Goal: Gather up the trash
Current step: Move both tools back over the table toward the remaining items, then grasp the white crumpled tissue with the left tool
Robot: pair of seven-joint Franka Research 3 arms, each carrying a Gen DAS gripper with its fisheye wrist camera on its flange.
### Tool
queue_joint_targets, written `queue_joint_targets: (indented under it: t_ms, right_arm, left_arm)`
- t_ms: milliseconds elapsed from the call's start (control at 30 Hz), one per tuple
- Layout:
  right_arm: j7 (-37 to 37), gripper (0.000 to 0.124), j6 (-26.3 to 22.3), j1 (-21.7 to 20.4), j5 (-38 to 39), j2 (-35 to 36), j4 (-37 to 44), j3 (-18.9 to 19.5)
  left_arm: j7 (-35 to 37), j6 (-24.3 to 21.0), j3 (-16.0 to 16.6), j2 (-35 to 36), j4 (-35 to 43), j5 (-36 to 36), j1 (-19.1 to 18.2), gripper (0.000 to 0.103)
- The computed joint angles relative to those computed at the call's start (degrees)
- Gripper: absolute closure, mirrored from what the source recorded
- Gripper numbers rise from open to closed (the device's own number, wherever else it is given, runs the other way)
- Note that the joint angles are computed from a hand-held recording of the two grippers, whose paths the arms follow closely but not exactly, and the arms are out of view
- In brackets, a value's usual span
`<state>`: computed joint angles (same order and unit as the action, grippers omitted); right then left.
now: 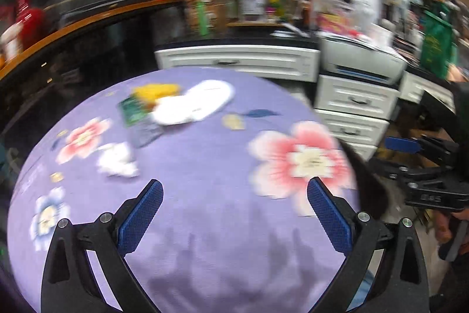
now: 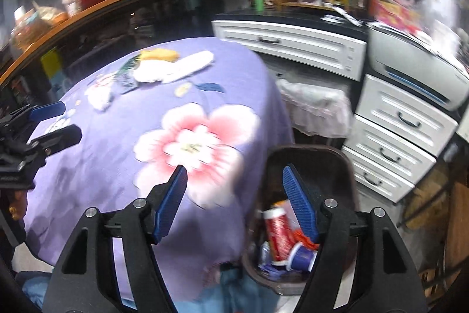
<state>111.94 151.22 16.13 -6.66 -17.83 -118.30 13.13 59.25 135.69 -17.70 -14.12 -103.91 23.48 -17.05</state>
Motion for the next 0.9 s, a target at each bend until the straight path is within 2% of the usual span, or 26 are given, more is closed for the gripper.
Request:
queue_joint_targets:
  t_ms: [100, 233, 400, 567, 700, 833, 900]
  right_arm:
    - [-1.3, 0.056, -0.4, 1.1, 0.2, 3.1, 3.9, 0.4]
    - [-2.6, 0.046, -0.4, 3.0, -0.4, 6.9, 8.7, 0.3]
    - [-2.6, 0.045, -1.8, 5.2, -1.9, 10.4, 13.6, -0.1]
    - [-2.2, 0.045, -3.8, 7.2, -4.4, 13.2, 17.3, -0.7]
    - [-2.3, 0.045, -5.6, 8.6, -5.9, 15.3, 20.0, -1.4]
    - [-3.6, 0.045, -7.5, 10.1, -5.9, 18.3, 24.0, -2.1]
    - [-4.5, 0.045, -8.2, 11.0, -5.2, 20.3, 26.6, -2.6]
  left_arm:
    - [-1.1, -0.1, 2.6, -2.4, -2.2, -2.5, 1.6, 0.006]
    - [-3.2, -3.5, 2.5, -2.6, -1.7, 0.9, 4.9, 0.006]
    - [-2.3, -4.9, 3.7, -0.1, 0.4, 1.7, 6.9, 0.007]
    - [0.5, -7.6, 4.8, 6.0, 5.8, 0.3, 7.4, 0.026]
    - [1.8, -9.5, 5.3, 10.4, 9.8, -0.7, 7.2, 0.034]
    - [2.5, -10.5, 5.8, 12.0, 10.9, -1.0, 7.0, 0.054]
    - [2.1, -10.0, 5.9, 11.6, 10.3, 0.0, 6.9, 0.060]
